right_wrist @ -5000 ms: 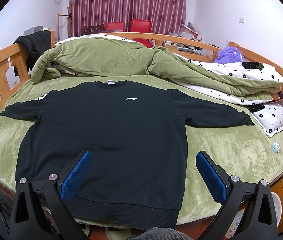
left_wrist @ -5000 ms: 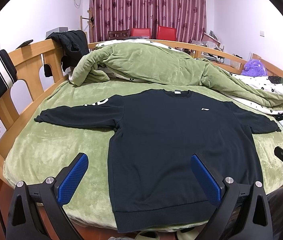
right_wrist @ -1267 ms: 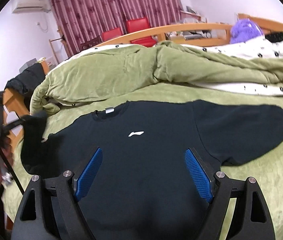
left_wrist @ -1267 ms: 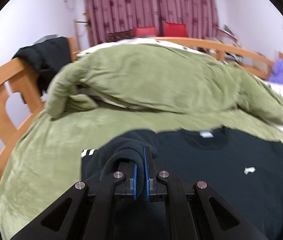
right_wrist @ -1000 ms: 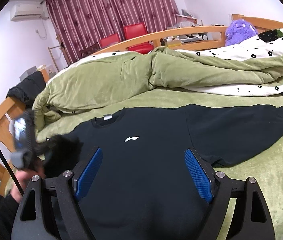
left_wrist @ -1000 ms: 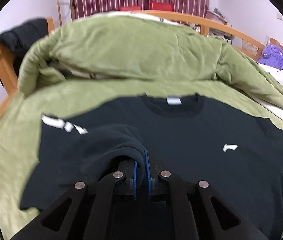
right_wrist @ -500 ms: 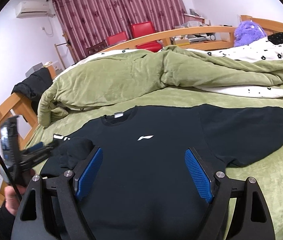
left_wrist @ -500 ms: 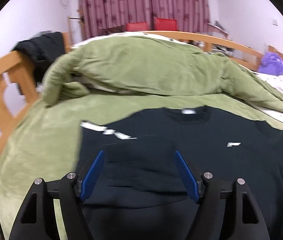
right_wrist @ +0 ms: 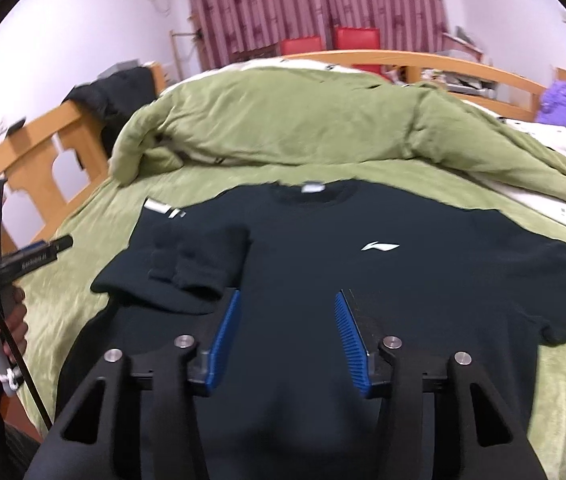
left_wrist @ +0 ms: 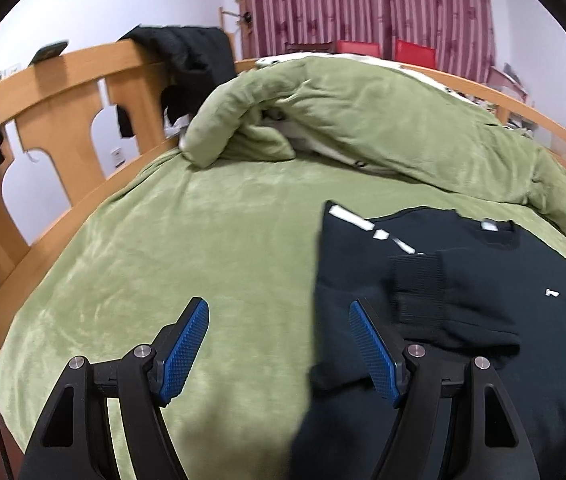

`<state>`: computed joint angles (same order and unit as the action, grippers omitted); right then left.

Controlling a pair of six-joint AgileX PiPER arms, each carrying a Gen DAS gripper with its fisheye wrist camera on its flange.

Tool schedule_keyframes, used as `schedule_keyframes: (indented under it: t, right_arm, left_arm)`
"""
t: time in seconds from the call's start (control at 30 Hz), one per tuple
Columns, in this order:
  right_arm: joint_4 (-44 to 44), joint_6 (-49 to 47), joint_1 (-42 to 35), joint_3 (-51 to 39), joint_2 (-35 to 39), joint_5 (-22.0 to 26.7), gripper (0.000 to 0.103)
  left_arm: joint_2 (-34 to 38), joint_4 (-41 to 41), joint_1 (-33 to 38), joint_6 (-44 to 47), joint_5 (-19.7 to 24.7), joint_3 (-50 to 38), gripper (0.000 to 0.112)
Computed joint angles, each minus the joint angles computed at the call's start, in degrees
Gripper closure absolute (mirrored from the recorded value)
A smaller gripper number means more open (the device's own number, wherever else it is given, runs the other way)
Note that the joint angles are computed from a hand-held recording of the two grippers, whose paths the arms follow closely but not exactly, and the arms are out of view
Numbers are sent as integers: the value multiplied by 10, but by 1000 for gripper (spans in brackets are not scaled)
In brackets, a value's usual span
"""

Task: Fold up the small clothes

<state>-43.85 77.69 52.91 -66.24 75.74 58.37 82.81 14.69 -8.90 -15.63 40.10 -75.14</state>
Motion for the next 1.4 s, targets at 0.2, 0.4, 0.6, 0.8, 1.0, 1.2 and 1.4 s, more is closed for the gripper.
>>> schedule_keyframes:
  t: [0.2,0.4,0.6,0.8,1.0,1.2,1.4]
  right_arm:
    - [37,-102,-35,-104,110,-14,50]
    - [88,-165,-83,-194,214,-98,40]
    - [157,-271,-111,-315,349,-127,40]
    - [216,-344,-129,-393,437,-128,26]
    - [186,-357,-115,-509,528,-36,19]
    - [166,-344,-122,-477,492,-57,85]
    - [33,-166,-138,-260,306,-122,86]
  left_arm:
    - [27,-110,60,72,12,-37,41]
    - [40,-136,73,100,19,-53,41]
    - [68,-153,98,104,26,-73,41]
    - [64,-137,101,99,7,-53,41]
    - [70,-159,104,109,19,-63,41]
    - [66,-156,96,106,19,-58,41]
    - [67,-155,92,100,22,-59,41]
